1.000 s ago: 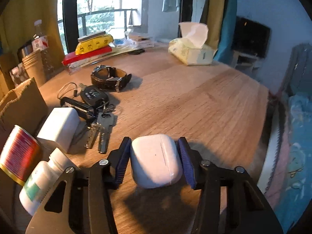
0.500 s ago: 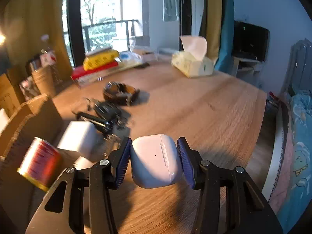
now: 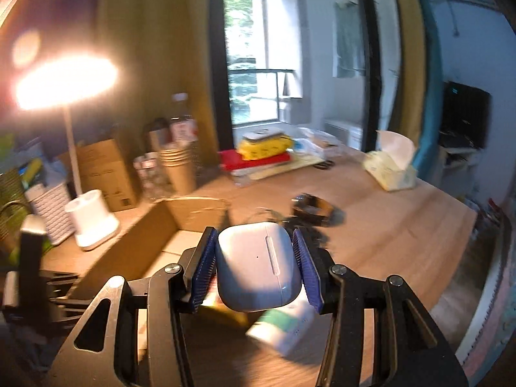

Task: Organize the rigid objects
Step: 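Lift the AirPods case with the right tool and carry it to the box, then lower the AirPods case into the box and open the right tool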

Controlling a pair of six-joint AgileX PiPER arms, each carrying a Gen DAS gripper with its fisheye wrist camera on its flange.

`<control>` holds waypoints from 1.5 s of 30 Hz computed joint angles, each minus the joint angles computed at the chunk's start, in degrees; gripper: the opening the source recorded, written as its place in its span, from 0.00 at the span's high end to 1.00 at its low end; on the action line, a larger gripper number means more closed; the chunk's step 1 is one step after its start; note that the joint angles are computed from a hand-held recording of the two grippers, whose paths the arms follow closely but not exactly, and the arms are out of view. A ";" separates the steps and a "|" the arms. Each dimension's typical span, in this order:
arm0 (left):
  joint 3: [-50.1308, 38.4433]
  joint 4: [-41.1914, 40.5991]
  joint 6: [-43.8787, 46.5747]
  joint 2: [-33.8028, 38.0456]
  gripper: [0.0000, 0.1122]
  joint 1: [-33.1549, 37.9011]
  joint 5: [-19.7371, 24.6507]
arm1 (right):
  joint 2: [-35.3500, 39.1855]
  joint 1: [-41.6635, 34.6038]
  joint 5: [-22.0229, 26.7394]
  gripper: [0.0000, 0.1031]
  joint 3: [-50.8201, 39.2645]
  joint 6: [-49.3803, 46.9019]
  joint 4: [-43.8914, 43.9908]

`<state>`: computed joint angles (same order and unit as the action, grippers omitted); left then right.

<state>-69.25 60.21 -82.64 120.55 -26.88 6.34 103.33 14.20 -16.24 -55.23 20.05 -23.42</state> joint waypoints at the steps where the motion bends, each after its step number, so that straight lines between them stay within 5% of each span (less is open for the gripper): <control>1: -0.04 0.30 -0.38 0.03 0.76 -0.11 0.11 | -0.46 0.50 -0.08 0.50 0.40 0.96 -1.11; 24: 0.00 0.81 -0.89 0.03 0.76 -0.19 0.15 | 3.93 11.03 2.14 0.50 0.88 14.53 -17.82; 45: -0.06 0.35 -0.59 0.03 0.76 -0.33 0.45 | 5.41 12.22 3.26 0.50 0.40 14.66 -21.13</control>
